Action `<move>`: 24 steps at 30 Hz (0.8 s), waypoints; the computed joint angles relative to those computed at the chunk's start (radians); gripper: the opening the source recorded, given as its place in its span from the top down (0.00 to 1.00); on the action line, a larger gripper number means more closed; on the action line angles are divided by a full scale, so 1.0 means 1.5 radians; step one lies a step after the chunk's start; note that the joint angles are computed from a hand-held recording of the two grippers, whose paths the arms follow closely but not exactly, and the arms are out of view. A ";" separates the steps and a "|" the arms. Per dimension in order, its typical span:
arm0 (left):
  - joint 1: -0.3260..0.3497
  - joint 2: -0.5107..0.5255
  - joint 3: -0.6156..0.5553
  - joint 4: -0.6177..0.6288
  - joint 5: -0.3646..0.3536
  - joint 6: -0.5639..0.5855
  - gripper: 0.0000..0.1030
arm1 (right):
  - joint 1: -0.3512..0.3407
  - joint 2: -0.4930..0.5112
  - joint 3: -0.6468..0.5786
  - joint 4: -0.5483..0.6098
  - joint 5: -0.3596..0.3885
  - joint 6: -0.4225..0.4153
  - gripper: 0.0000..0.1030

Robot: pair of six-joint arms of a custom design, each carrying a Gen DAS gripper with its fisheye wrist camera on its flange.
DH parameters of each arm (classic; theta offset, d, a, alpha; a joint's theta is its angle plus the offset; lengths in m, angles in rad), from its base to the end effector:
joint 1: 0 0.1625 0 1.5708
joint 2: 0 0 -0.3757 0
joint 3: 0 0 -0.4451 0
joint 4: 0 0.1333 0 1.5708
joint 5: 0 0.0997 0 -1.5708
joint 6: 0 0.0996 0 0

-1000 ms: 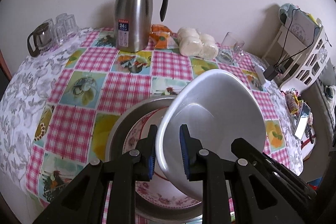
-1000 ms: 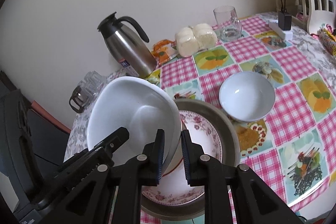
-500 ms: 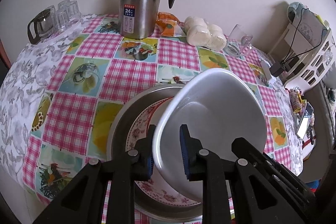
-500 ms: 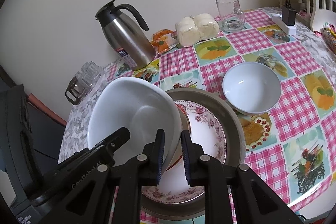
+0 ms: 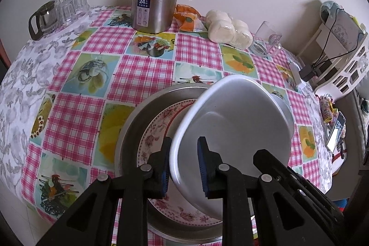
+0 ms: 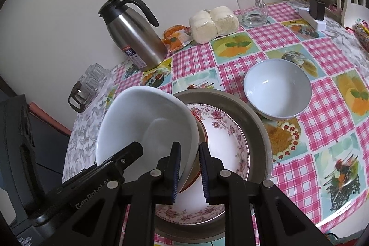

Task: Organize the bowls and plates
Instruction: 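Lower the square bowl into the red-rimmed bowl in the basin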

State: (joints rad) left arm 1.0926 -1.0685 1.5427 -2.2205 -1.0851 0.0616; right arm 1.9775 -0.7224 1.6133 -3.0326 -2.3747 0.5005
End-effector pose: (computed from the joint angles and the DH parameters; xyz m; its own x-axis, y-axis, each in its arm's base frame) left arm -0.1581 -0.6957 0.2192 -0.7932 0.3878 -0.4695 0.5029 0.8519 -0.1460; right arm 0.3267 -0.6029 0.0605 -0.8539 0.4436 0.2722 0.0877 0.6382 -0.7648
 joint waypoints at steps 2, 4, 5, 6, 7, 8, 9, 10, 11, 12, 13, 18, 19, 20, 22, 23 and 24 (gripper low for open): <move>0.001 0.002 -0.003 0.004 -0.003 -0.003 0.79 | -0.001 0.000 0.000 -0.002 0.002 0.001 0.81; 0.004 0.004 -0.007 0.011 -0.009 -0.009 0.79 | -0.004 0.000 0.001 -0.002 0.004 0.004 0.81; 0.005 0.004 -0.009 0.014 -0.012 -0.013 0.79 | -0.005 -0.001 0.002 -0.002 0.006 0.007 0.81; 0.006 0.005 -0.011 0.016 -0.015 -0.016 0.79 | -0.006 -0.001 0.003 -0.002 0.007 0.008 0.81; 0.008 0.005 -0.013 0.018 -0.019 -0.019 0.79 | -0.007 -0.001 0.003 -0.001 0.007 0.010 0.81; 0.009 0.005 -0.014 0.019 -0.022 -0.020 0.79 | -0.006 0.000 0.002 -0.002 0.007 0.008 0.81; 0.010 0.005 -0.015 0.019 -0.024 -0.021 0.79 | -0.007 0.000 0.002 -0.002 0.006 0.008 0.81; 0.011 0.005 -0.015 0.019 -0.026 -0.023 0.79 | -0.007 0.001 0.001 -0.002 0.006 0.007 0.81; 0.011 0.005 -0.015 0.018 -0.028 -0.024 0.79 | -0.007 0.001 0.001 -0.004 0.006 0.007 0.81; 0.011 0.005 -0.015 0.017 -0.028 -0.025 0.79 | -0.007 0.001 0.001 -0.005 0.007 0.006 0.81; 0.011 0.005 -0.014 0.016 -0.028 -0.025 0.79 | -0.007 0.001 0.002 -0.006 0.008 0.006 0.81; 0.008 0.006 -0.012 0.009 -0.019 -0.018 0.79 | -0.007 0.001 0.002 -0.010 0.006 0.002 0.81; 0.007 0.006 -0.011 0.007 -0.014 -0.015 0.79 | -0.007 0.002 0.002 -0.009 0.005 0.002 0.81; 0.004 0.005 -0.007 0.003 -0.005 -0.009 0.78 | -0.007 0.002 0.001 -0.009 0.005 0.002 0.81; -0.003 0.003 0.002 -0.013 0.015 0.006 0.77 | -0.006 0.003 0.000 -0.007 0.004 0.001 0.81; -0.005 0.002 0.005 -0.017 0.021 0.011 0.77 | -0.005 0.004 -0.002 -0.005 0.001 -0.001 0.81; -0.006 0.002 0.006 -0.020 0.026 0.014 0.77 | -0.004 0.005 -0.003 -0.004 -0.001 -0.002 0.81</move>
